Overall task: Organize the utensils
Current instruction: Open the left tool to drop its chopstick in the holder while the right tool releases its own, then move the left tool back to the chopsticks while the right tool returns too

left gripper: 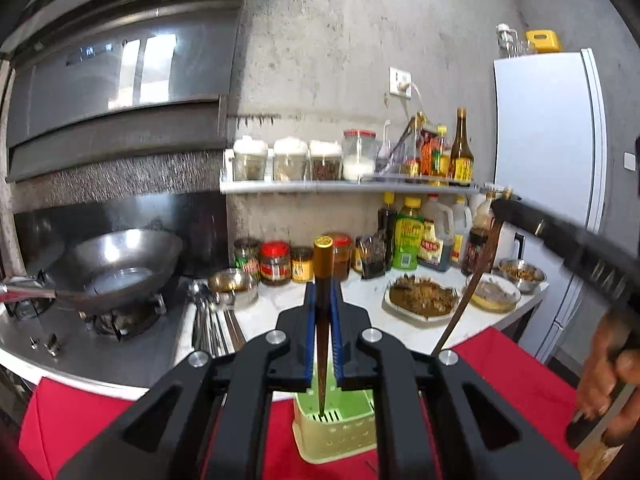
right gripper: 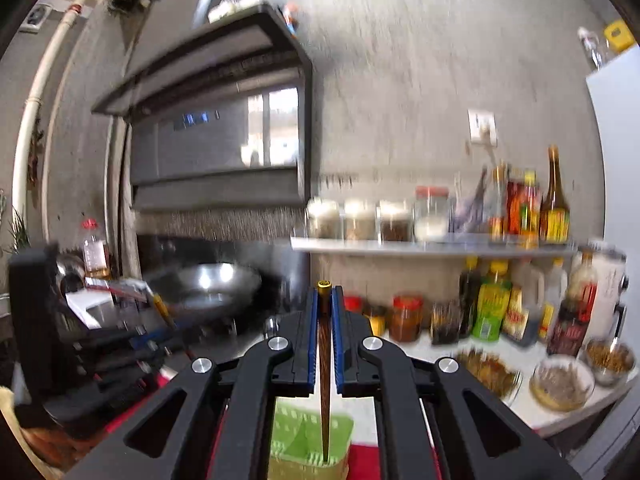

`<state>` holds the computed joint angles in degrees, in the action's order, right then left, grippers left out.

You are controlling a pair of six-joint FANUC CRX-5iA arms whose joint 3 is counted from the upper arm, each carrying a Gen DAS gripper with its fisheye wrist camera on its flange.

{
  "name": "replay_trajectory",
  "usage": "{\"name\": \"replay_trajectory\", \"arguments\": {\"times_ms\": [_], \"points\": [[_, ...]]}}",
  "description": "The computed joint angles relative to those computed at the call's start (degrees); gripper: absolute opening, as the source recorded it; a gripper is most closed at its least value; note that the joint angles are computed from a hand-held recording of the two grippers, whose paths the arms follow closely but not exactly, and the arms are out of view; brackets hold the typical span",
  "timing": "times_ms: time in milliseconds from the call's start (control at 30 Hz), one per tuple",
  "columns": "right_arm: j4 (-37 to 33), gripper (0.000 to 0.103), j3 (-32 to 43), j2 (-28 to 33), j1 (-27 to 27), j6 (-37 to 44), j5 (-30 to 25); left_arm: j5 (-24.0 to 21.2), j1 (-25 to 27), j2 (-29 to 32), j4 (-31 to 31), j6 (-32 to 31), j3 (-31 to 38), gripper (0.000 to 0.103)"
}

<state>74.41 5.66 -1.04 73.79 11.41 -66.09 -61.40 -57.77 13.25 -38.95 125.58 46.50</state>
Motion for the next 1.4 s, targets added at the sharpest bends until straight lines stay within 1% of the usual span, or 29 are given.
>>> {"name": "replay_trajectory", "arguments": {"times_ms": [33,67,100,133,167,200,233,300,367,400,433,467,533,567,600,667,733,833,933,1067,1100,1167,1200,1400], "points": [[-2.16,0.013,-0.57,-0.38,0.01,0.0,-0.59,-0.34,0.08,0.15,0.13,-0.07,-0.1,0.006],[-2.98,0.02,-1.08,-0.61,0.36,-0.54,-1.33,-0.79,0.07,0.29,0.05,-0.05,-0.09,0.006],[-3.13,0.04,-1.86,-1.04,0.74,-1.63,-2.38,-1.51,0.1,0.37,0.15,-0.04,0.06,0.007],[-2.92,0.052,-2.62,-1.59,1.2,-2.58,-3.27,-1.84,0.18,0.3,0.46,-0.05,0.1,0.012],[-2.46,0.052,-3.46,-2.31,1.92,-3.52,-4.48,-2.03,0.25,0.04,0.84,0.1,0.04,0.018],[-2.38,0.052,-3.64,-2.69,2.69,-3.9,-6.0,-2.4,-0.29,-0.5,-0.03,1.06,-0.01,0.037],[-2.42,0.052,-3.88,-3.27,3.98,-4.29,-8.06,-2.62,-1.22,-1.24,-1.76,2.19,-0.35,0.046],[-2.3,0.052,-4.5,-4.25,6.12,-4.95,-10.88,-3.25,-3.28,-2.7,-4.74,3.03,-0.92,0.047],[-3.19,0.052,-5.09,-5.17,9.77,-4.87,-15.25,-5.88,-6.07,-3.55,-8.49,3.94,-0.59,0.047],[-3.75,0.052,-5.37,-5.48,11.38,-4.93,-17.16,-8.69,-8.26,-3.97,-11.18,4.74,-0.31,0.049],[-4.72,0.052,-5.7,-5.67,13.77,-5.19,-20.25,-11.38,-9.94,-4.08,-13.17,5.34,0.04,0.053],[-5.39,0.052,-6.23,-6.07,15.3,-5.63,-21.65,-14.17,-11.66,-4.29,-15.06,6.01,0.04,0.054],[-7.85,0.052,-7.89,-6.95,19.29,-7.9,-24.85,-19.72,-15.38,-5.6,-18.16,8.11,-2.02,0.057],[-9.31,0.052,-8.53,-7.17,20.95,-8.95,-26.09,-21.65,-16.41,-6.0,-18.76,8.82,-2.89,0.057],[-10.26,0.052,-9.23,-7.44,22.22,-9.71,-26.64,-24.66,-18.08,-6.84,-19.19,10.03,-4.78,0.059],[-13.02,0.052,-10.48,-7.34,25.45,-11.58,-28.68,-28.48,-19.78,-7.64,-19.02,11.43,-7.03,0.061],[-15.64,0.052,-11.57,-6.92,28.28,-13.43,-30.1,-31.44,-20.76,-8.94,-16.33,14.32,-10.61,0.062],[-19.1,0.052,-12.65,-6.39,31.18,-16.65,-30.98,-31.99,-20.68,-11.15,-10.38,18.79,-16.73,0.062],[-21.24,0.052,-13.44,-5.8,32.92,-19.15,-31.54,-29.95,-20.61,-13.1,-5.6,22.23,-22.46,0.062],[-24.11,0.053,-14.41,-5.35,34.53,-22.42,-31.25,-28.19,-21.3,-14.53,-3.24,24.53,-26.57,0.062],[-24.47,0.053,-14.8,-5.45,34.8,-23.55,-30.96,-26.97,-20.84,-15.09,-1.9,24.81,-27.77,0.062],[-24.77,0.053,-15.36,-5.69,35.01,-25.06,-30.41,-25.53,-19.85,-15.67,0.05,24.71,-29.17,0.062],[-24.91,0.053,-15.31,-5.68,34.89,-25.16,-30.33,-25.56,-19.96,-15.48,0.04,24.73,-29.44,0.062],[-25.68,0.052,-15.51,-5.73,34.15,-25.19,-30.09,-28.59,-19.06,-12.8,0.69,22.04,-27.85,0.058]]}}
